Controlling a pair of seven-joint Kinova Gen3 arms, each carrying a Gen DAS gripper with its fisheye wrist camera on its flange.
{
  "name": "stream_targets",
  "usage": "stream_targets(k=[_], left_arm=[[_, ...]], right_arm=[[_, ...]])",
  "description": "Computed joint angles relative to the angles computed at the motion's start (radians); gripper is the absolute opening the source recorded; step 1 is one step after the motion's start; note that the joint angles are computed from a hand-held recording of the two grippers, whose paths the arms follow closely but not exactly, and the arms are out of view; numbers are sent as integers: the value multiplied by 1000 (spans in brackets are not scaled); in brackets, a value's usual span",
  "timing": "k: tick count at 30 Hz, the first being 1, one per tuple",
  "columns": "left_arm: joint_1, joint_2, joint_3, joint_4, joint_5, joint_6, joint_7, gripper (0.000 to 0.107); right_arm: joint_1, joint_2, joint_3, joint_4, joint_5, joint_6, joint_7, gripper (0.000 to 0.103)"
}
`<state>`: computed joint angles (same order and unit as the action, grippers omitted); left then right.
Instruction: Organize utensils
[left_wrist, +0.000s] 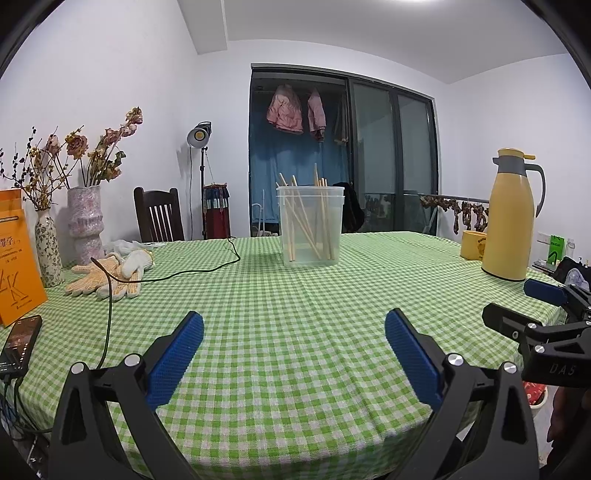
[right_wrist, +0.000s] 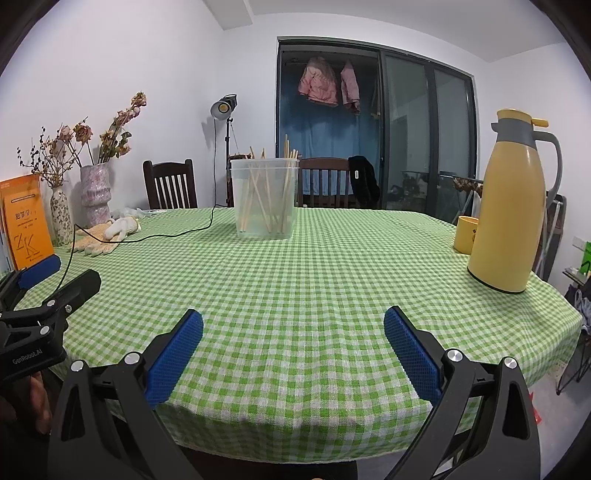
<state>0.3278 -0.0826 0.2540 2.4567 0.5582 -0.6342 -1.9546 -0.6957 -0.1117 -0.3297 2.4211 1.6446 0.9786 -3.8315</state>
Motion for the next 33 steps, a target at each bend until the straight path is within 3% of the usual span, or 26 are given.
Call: stream_targets(k=[6,14,33], left_arm=[[-2,1,-5,2,-16,1,13,95],[5,5,11,-6,57,-1,-50,95],[30,11,11,1,90,-28,-77,95]], right_arm=[[0,0,-1,-1,-5,3,0,94],[1,-4,0,-1,-9,0,-1,94],[13,-5,4,-13,-26,-21,26,94]])
